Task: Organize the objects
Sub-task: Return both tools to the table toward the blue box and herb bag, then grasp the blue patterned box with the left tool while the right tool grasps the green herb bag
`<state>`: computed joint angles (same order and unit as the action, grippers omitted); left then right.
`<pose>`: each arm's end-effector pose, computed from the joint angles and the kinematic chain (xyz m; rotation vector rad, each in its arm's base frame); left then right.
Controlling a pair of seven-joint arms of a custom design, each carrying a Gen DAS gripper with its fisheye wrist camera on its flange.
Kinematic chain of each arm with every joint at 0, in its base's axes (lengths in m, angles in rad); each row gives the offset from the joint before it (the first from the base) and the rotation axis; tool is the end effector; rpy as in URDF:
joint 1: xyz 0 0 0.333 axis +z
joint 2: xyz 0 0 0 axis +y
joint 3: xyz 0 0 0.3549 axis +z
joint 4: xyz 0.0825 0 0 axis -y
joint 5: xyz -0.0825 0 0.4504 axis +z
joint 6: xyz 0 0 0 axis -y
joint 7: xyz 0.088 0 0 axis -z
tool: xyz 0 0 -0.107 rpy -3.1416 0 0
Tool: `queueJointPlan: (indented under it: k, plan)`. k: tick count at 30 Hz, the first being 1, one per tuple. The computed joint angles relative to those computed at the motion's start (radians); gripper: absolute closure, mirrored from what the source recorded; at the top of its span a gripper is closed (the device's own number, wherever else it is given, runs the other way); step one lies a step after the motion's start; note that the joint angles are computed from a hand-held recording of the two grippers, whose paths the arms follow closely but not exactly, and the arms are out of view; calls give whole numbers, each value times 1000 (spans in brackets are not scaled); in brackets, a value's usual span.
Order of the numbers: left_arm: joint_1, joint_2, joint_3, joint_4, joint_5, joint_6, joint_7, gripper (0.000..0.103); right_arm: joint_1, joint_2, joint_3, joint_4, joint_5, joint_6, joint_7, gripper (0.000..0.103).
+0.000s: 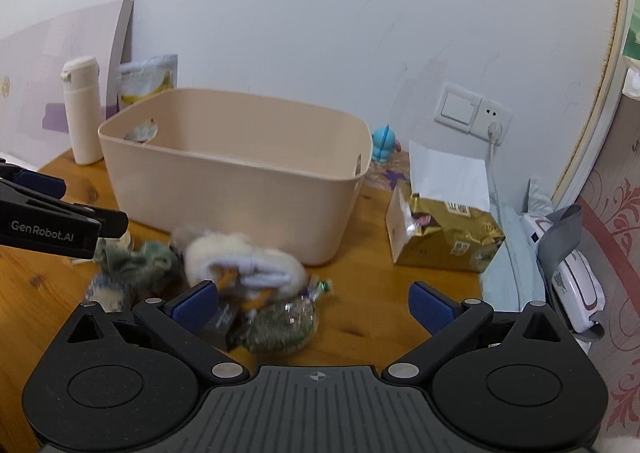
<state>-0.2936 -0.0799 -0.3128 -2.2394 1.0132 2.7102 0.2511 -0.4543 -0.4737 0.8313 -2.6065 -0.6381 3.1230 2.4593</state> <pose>0.4719 -0.3664 0.4499 -1.6302 1.8428 -0.7650 0.4346 0.2356 0.4255 -1.8808 1.5054 -0.9027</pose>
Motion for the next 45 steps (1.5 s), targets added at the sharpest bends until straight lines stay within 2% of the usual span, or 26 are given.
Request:
queueJointPlan:
  k: [5, 10, 12, 20, 24, 26, 31, 34, 40, 45]
  plan:
    - [-6, 7, 4, -20, -62, 9, 49, 20, 26, 27, -25, -11, 1, -14, -3, 0]
    - [-14, 22, 5, -28, -125, -8, 99, 20, 22, 57, -31, -12, -36, -21, 35, 0]
    - [-18, 32, 8, -29, -153, -7, 119, 20, 41, 81, -56, -10, -45, -25, 43, 0]
    - [-27, 65, 28, -39, -295, 25, 199, 20, 60, 150, -88, 3, -146, -56, 119, 0]
    - [-27, 79, 38, -42, -354, 45, 229, 19, 42, 179, -85, 14, -221, -40, 189, 0]
    - [-27, 83, 42, -38, -331, 43, 213, 19, 44, 200, -93, 23, -255, -28, 215, 0]
    - [-24, 91, 52, -32, -287, 46, 180, 19, 4, 242, -59, 60, -386, -29, 342, 1]
    - [-26, 100, 55, -25, -244, 43, 157, 20, 26, 283, -84, 81, -428, -37, 378, 11]
    - [-38, 114, 61, -12, -142, 30, 112, 20, 45, 339, -116, 120, -558, -58, 509, 17]
    - [-39, 115, 65, -15, -120, 52, 108, 25, 94, 376, -168, 145, -614, -71, 543, 20]
